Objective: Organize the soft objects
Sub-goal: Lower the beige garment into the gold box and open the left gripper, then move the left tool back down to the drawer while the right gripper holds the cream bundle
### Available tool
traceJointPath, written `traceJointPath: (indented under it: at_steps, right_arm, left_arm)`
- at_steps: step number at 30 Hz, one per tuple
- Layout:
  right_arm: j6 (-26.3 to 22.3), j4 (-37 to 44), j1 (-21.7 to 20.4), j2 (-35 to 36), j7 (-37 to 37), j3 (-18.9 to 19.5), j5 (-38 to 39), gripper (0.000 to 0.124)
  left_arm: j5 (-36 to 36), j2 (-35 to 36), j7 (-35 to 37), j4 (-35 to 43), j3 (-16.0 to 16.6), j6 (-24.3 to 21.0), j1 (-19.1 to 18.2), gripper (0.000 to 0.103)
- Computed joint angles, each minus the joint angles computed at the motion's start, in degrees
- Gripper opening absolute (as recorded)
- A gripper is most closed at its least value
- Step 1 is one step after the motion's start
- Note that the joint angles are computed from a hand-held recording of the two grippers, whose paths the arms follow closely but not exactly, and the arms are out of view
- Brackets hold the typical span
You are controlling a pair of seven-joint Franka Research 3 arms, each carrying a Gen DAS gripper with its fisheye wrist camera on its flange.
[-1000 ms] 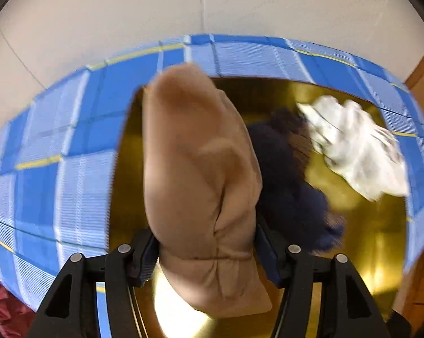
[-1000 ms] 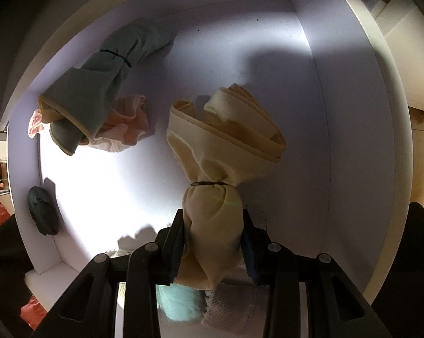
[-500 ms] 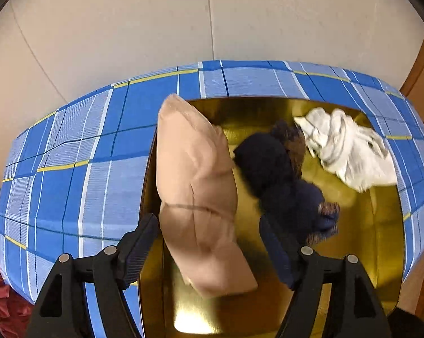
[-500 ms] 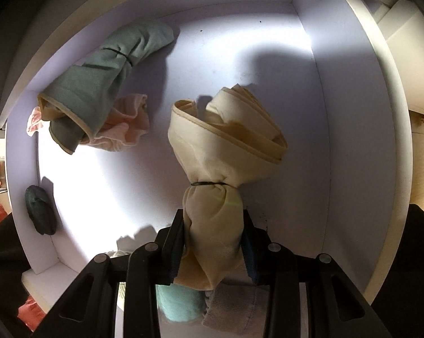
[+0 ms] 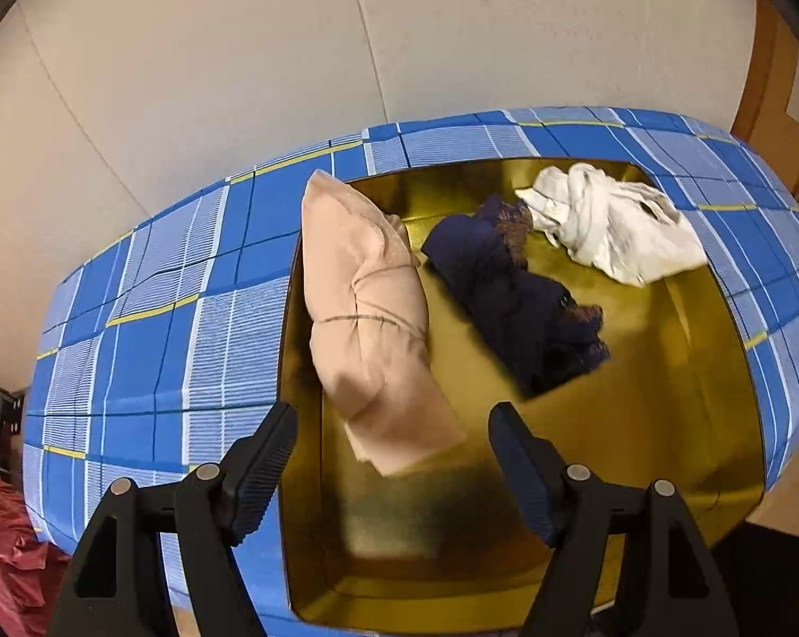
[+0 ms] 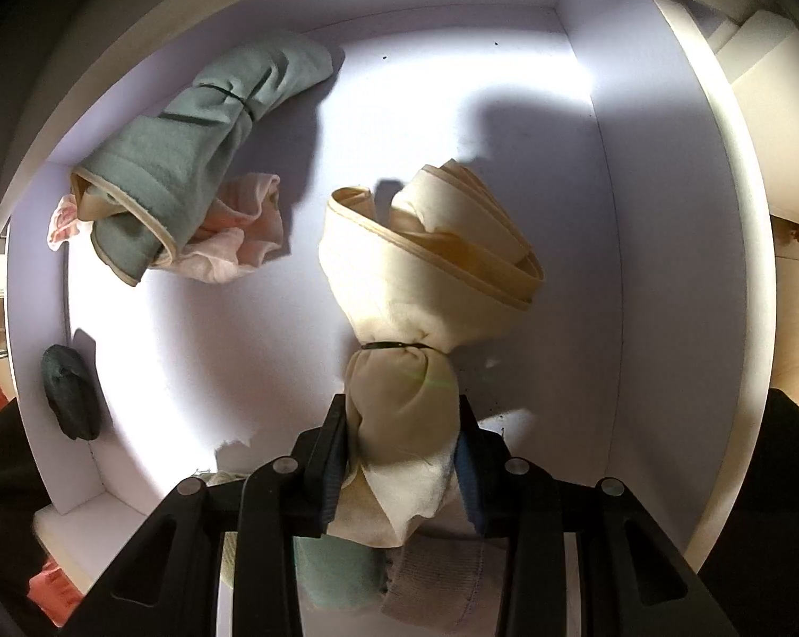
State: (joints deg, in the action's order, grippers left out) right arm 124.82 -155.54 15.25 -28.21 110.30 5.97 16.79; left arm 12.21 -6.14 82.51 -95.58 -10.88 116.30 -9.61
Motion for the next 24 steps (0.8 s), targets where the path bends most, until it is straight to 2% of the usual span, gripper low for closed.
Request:
traceJointPath:
  at_steps: [5, 11, 17, 24]
  right_arm:
    - [-0.01, 0.24, 0.43, 0.06, 0.73, 0.6, -0.29, 0.038]
    - [-0.53, 0.68, 0.96, -0.16, 1.65, 1.05, -0.86, 0.039]
    - [-0.77, 0.78, 1.56, -0.59, 2.43, 1.41, -1.12, 0.039]
    - [-0.67, 0.64, 1.75, -0.69, 2.45, 1.27, -1.15, 0.039]
  left_arm:
    - [-2.24, -3.35, 0.34, -2.79, 0.63, 0.6, 0.22, 0.076]
    - [-4.7, -10.14, 2.83, -9.41, 1.72, 3.42, -0.01, 0.076]
    - [-8.66, -19.38, 4.78, -19.16, 3.7, 7.59, -1.06, 0.076]
    - [-11.73, -27.99, 5.44, -30.82, 5.26, 7.91, -2.91, 0.076]
